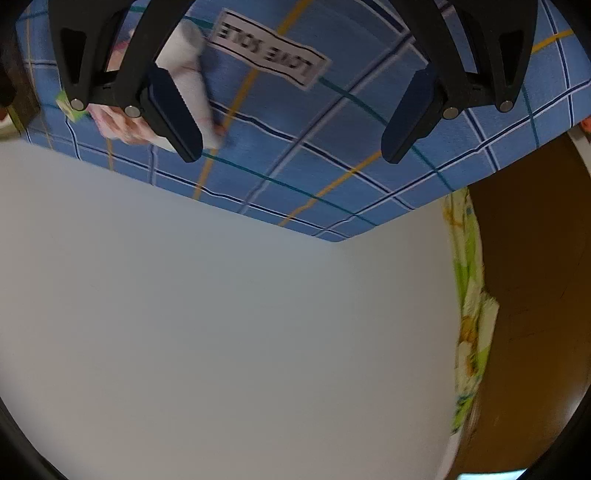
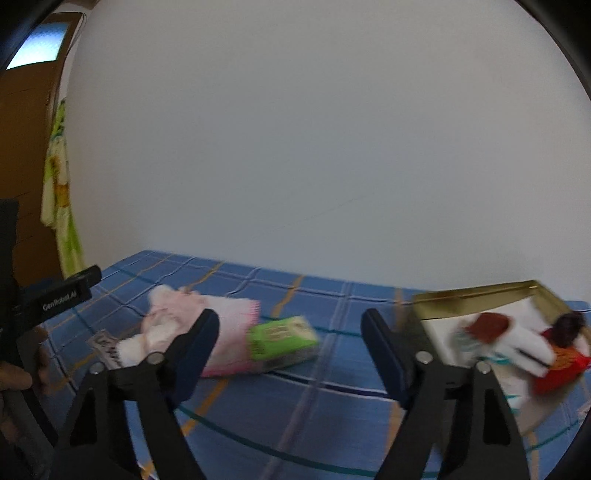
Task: Organize soft objects
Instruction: 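Grasp the pink-trimmed cloth with the right gripper and lift it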
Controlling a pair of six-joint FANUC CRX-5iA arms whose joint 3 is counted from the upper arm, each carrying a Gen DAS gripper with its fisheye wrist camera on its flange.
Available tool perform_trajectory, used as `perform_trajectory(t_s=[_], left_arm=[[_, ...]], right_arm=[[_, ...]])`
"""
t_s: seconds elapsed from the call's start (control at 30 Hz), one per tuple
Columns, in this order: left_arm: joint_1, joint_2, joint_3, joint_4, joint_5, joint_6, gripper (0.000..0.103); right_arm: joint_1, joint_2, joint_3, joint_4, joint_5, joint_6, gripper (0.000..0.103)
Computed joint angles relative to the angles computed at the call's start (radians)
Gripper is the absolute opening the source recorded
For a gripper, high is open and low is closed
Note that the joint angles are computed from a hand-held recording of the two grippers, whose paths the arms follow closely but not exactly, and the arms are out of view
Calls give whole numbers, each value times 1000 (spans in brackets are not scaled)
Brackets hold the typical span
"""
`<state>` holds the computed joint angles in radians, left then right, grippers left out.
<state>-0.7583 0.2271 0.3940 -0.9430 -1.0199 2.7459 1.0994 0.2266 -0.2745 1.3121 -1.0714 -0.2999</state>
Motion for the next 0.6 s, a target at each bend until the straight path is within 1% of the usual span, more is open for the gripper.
perform_trajectory(t_s=[0.07, 0.13, 0.2, 0.23, 0.27, 0.3, 0.4, 0.43, 0.5, 0.53, 0.57, 0.6], left_arm=[[10, -2, -5, -2, 10, 4, 99], [10, -4, -2, -4, 10, -13, 99], [14, -4, -4, -6, 19, -19, 99], [16, -8, -9, -4, 25, -21, 99], [27, -12, -14, 7, 37, -31, 99], [30, -14, -16, 15, 41, -40, 99], [34, -11, -11, 30, 41, -64, 99], [35, -11, -10, 33, 44, -70, 99], [39, -14, -13, 47, 60, -81, 99], [42, -15, -16, 60, 72, -87, 99], [47, -19, -21, 74, 87, -95, 99], [48, -19, -22, 77, 90, -95, 99]], right_arm=[[-19, 27, 41, -24, 63, 30, 78], [-37, 59, 93, -69, 119, 89, 76], [-44, 89, 145, -131, 160, 158, 69], [-50, 107, 175, -169, 179, 197, 62], [-56, 130, 215, -222, 194, 248, 60], [-63, 155, 253, -271, 200, 295, 60], [-78, 220, 356, -397, 194, 410, 58], [-84, 231, 376, -423, 195, 427, 55], [-98, 229, 378, -450, 227, 415, 54], [-107, 225, 377, -482, 251, 417, 47], [-111, 212, 365, -501, 275, 418, 36], [-115, 200, 349, -509, 306, 416, 31]])
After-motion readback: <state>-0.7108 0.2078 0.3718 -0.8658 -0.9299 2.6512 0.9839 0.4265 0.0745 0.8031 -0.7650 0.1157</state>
